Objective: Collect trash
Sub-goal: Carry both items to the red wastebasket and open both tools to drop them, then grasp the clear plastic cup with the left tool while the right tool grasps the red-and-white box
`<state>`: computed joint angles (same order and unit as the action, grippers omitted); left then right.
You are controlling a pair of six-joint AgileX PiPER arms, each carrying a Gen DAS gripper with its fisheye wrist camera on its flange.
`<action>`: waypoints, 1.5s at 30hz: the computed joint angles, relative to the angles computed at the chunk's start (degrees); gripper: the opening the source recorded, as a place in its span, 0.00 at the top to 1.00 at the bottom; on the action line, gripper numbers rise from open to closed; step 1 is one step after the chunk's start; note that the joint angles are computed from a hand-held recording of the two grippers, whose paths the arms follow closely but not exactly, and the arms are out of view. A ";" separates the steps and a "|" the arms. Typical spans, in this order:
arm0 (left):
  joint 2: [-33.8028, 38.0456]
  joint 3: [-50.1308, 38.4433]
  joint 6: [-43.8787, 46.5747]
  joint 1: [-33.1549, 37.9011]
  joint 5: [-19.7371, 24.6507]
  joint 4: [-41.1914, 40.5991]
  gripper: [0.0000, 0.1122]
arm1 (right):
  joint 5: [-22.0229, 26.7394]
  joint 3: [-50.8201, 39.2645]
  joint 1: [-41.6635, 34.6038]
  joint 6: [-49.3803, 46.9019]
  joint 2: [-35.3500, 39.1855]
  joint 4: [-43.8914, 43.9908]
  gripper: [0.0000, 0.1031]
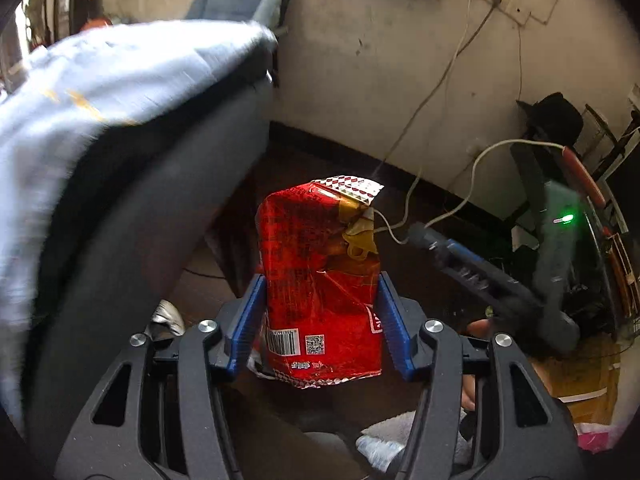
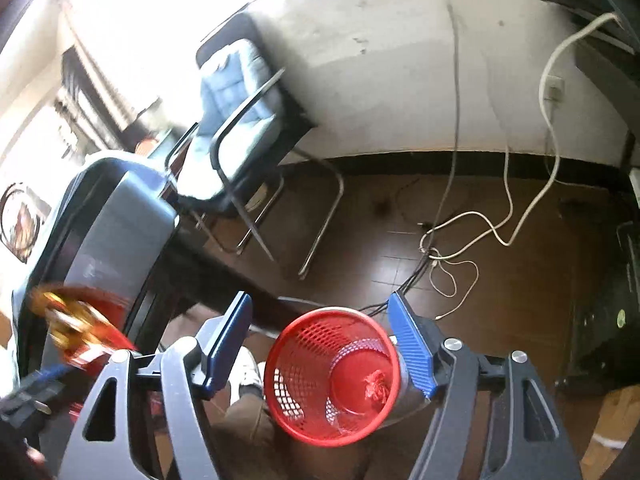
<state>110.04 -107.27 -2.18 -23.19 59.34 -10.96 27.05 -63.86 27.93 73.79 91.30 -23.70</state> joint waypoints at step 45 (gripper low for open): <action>-33.86 19.21 -21.44 5.39 -1.29 25.62 0.14 | 26.31 -20.29 23.00 3.02 -5.81 -21.82 0.06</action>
<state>76.18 -88.06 -23.62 -17.80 58.04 14.66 53.36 -84.15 50.93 76.81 85.49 -45.51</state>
